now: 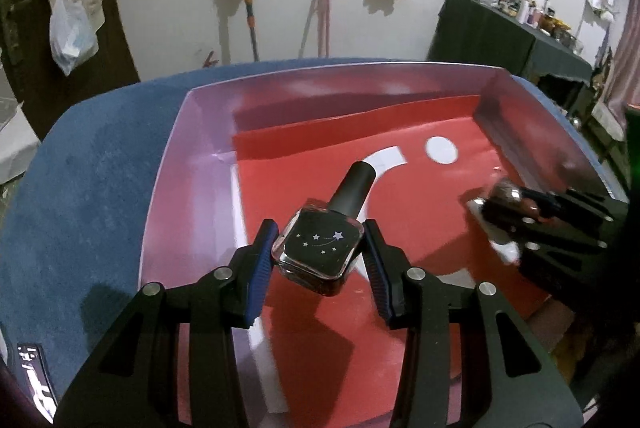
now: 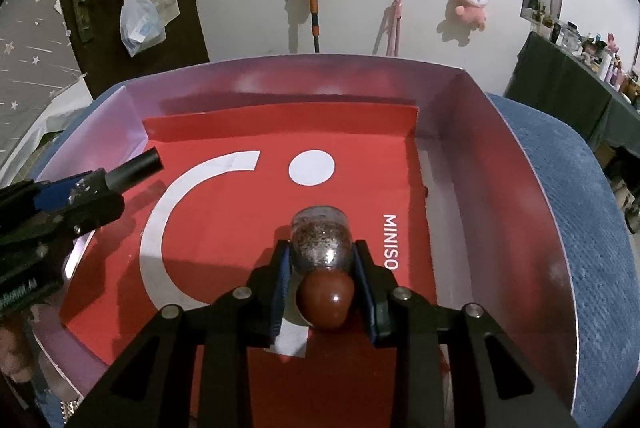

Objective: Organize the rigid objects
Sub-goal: 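Carry nail polish into red box with left tool while right tool carries jar, then open both tools to release the nail polish and jar in the box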

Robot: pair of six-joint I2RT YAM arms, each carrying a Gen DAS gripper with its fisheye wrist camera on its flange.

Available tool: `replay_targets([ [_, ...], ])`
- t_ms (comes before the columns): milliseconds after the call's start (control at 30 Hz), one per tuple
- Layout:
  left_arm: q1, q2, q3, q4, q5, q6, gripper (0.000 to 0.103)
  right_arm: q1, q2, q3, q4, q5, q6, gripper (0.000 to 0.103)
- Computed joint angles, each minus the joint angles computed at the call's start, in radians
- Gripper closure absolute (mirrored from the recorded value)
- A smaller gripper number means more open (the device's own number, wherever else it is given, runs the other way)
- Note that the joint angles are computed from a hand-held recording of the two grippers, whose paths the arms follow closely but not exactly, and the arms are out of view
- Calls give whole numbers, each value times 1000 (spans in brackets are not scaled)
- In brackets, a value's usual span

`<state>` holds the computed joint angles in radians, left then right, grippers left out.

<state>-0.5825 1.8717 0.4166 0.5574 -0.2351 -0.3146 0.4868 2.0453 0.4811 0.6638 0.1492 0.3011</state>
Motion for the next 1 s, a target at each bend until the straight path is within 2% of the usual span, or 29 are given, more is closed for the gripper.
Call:
replay_targets([
  [367,11,99,107,-94,-21,78,63,-46,-47,19,-98,-71,21,70],
  [467,20,121,128,-122,2,86,62,-27,-42,27,-105,-49,24,70],
  [767,31,121,138,-136,15,92,62,-32,-39,21,-99,-49,15,69],
  [1000,8,122,143,-137,-34,106,58,-35,-43,15,-93,-59,22,67],
])
